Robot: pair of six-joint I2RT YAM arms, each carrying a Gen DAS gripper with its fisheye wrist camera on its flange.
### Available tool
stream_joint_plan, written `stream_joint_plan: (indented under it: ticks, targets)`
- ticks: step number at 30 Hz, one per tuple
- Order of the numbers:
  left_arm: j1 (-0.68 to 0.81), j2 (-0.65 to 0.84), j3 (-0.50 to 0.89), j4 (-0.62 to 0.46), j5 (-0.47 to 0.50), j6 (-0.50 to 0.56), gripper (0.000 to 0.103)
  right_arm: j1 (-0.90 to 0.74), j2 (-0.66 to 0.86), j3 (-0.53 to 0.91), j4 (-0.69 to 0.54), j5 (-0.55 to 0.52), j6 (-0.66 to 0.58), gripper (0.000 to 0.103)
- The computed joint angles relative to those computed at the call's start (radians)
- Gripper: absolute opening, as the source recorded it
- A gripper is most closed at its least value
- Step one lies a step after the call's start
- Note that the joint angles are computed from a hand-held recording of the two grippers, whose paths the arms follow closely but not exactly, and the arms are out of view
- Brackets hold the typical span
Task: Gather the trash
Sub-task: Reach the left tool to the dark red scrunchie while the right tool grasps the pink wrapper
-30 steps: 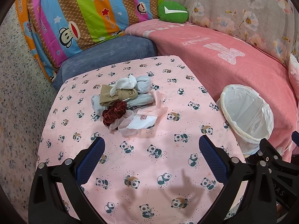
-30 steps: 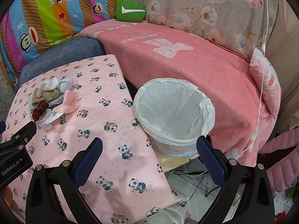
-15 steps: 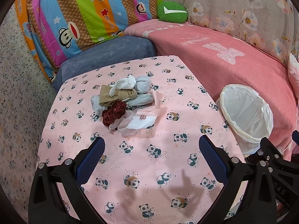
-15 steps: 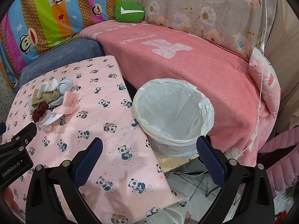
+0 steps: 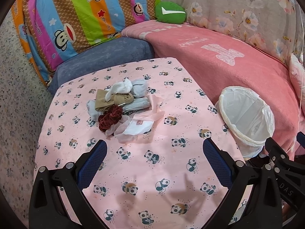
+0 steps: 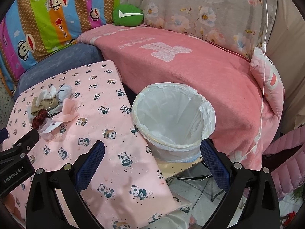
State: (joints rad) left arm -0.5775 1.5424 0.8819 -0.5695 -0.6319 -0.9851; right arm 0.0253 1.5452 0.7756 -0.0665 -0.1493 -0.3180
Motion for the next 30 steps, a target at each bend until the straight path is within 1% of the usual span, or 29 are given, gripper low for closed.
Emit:
stream_joint_plan:
  ticks: [7,12,17,20,25,30]
  targets:
    - [0.087,-0.030,-0.081,0.135,0.092,0.109,0.096,0.024,0.012,-0.003,0.044,0.010,0.045,0.098]
    - [0.186,-0.094,-0.188,0.238,0.152,0.166,0.096,0.073,0.025,-0.003,0.069,0.024,0.088,0.098]
    - [0.311,-0.126,-0.282,0.336,0.161,0.260,0.096,0.147,0.055,0.007,0.098,0.044,0.133,0.098]
    - [0.389,-0.112,-0.322,0.410,0.175,0.353,0.096,0.199,0.082,0.021,0.112,0.055,0.166,0.098]
    - [0.509,-0.072,-0.365,0.548,0.255,0.500,0.096,0.301,0.149,0.050,0.143,0.073,0.204,0.098]
    - [0.607,-0.010,-0.383,0.659,0.354,0.577,0.096,0.392,0.251,0.110,0.154,0.073,0.233,0.098]
